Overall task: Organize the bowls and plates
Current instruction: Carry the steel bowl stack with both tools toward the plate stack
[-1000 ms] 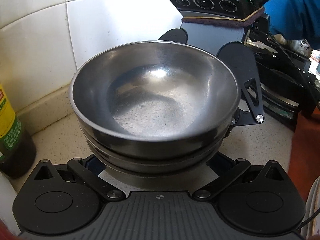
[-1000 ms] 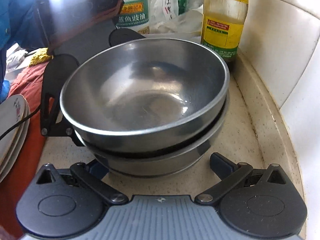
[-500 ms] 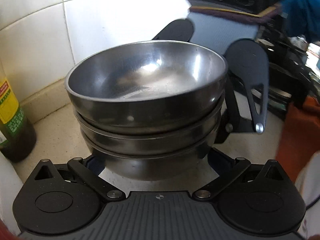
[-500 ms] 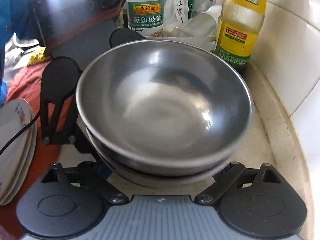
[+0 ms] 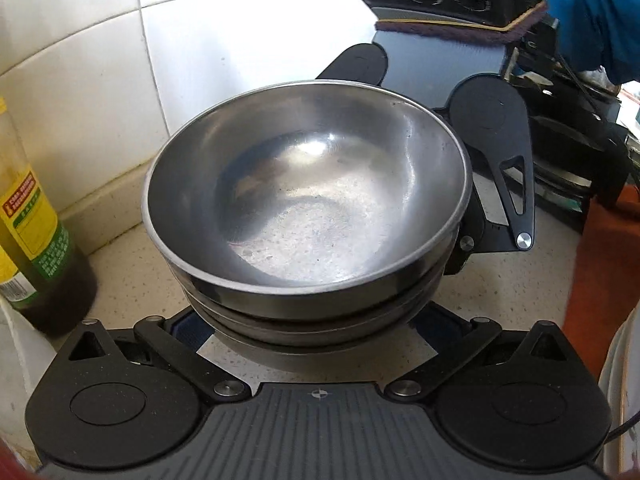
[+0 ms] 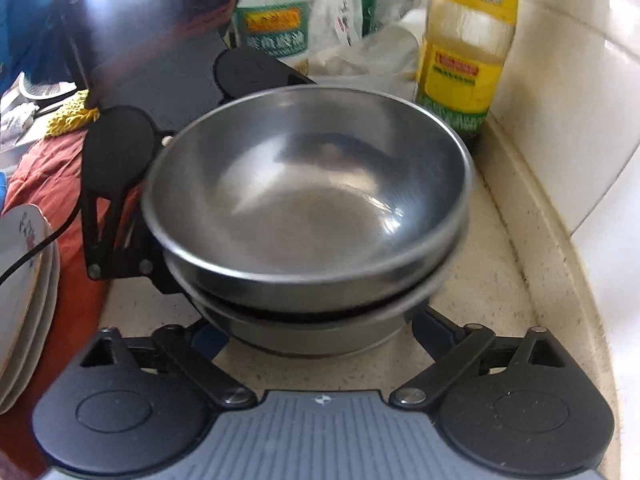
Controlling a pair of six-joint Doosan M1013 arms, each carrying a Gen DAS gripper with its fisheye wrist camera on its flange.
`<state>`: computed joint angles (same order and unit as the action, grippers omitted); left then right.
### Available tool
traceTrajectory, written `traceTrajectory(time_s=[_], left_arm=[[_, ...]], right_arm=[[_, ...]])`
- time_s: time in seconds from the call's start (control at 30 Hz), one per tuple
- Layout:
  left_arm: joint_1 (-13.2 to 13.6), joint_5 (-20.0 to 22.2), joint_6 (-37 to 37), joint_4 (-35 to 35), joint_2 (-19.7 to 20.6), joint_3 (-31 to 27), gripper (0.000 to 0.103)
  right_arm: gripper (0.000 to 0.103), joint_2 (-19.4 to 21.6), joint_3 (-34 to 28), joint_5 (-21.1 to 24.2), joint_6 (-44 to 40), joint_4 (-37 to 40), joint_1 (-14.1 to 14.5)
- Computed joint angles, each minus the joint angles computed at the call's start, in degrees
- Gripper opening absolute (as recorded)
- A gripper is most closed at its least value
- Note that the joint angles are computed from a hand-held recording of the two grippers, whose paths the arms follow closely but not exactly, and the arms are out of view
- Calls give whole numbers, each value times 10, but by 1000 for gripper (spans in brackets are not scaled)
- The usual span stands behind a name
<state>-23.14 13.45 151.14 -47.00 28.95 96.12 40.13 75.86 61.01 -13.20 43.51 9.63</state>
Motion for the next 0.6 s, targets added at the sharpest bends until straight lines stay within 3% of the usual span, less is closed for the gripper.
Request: traceTrajectory(time_s=[0.2,0.27,0.4,0.53,0.6], left_arm=[[-9,-10,-68,64,-10,10,103],[-13,-16,-126,123,-13,10,103],[-12,-36,-83,84,-18,16,103],[-14,-42,-123,134,-22,11,103],[-13,-46,-91,104,-28,13,103]], right_arm=[[85,-10,10,-12,20,-15,9],[85,-13,9,-12,9,-4,4],[84,-18,11,-30,7,5,4],[83,-25,11,-45,19,10,6],[82,-34,18,-49,20,12,5]])
